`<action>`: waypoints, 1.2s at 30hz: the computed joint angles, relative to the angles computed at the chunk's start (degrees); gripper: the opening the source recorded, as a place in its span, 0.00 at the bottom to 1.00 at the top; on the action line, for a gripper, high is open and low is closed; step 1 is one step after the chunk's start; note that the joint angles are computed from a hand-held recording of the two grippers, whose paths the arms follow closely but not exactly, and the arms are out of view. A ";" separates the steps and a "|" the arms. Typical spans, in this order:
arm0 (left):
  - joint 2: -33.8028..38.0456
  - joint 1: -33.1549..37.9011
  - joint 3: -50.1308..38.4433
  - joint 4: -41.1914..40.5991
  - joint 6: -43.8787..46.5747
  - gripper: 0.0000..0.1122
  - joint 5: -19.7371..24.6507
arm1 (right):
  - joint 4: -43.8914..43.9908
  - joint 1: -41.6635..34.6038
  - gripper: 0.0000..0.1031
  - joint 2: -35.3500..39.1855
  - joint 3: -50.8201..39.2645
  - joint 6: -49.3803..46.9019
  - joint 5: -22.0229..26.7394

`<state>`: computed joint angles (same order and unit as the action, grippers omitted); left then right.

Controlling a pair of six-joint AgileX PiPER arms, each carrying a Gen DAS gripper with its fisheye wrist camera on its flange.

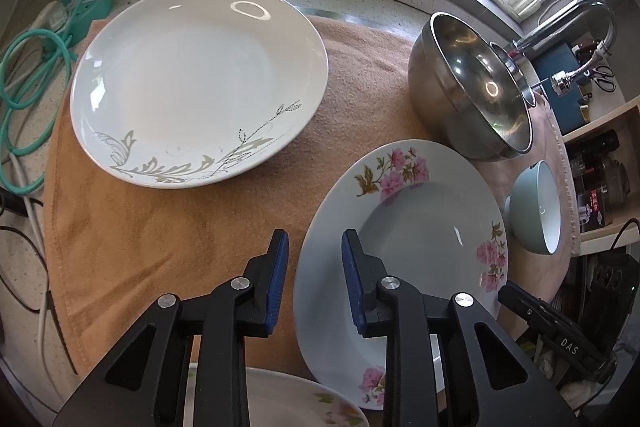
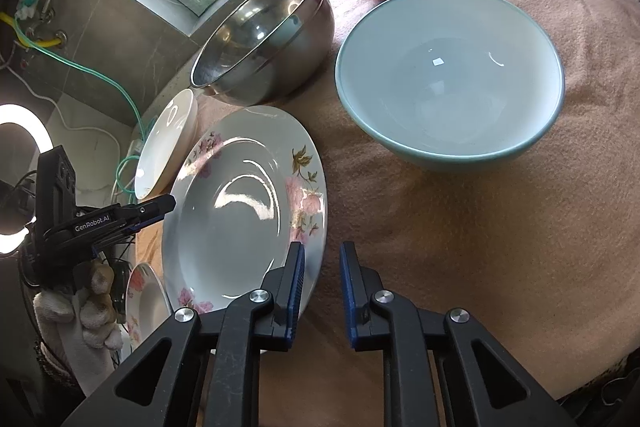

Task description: Organize plates and bowls

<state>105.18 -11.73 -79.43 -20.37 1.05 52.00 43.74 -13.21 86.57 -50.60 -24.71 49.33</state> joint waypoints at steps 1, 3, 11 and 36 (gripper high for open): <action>0.18 -0.12 -0.19 0.03 -0.12 0.22 0.08 | -0.07 0.07 0.15 0.12 0.00 0.07 -0.12; 0.50 -0.18 -0.52 0.02 -0.06 0.19 0.37 | 0.18 -0.04 0.15 0.28 0.00 -0.21 -0.10; 0.79 -0.29 -1.31 0.59 -0.01 0.19 1.06 | 1.94 -0.32 0.11 1.40 -0.51 -1.59 1.02; -0.38 -0.91 -0.03 -1.27 0.73 0.19 1.47 | -0.33 -1.60 0.11 0.79 -1.02 0.42 2.13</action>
<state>104.80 -12.64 -79.45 -21.64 1.78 53.48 43.42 -14.80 87.36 -51.62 -24.29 51.46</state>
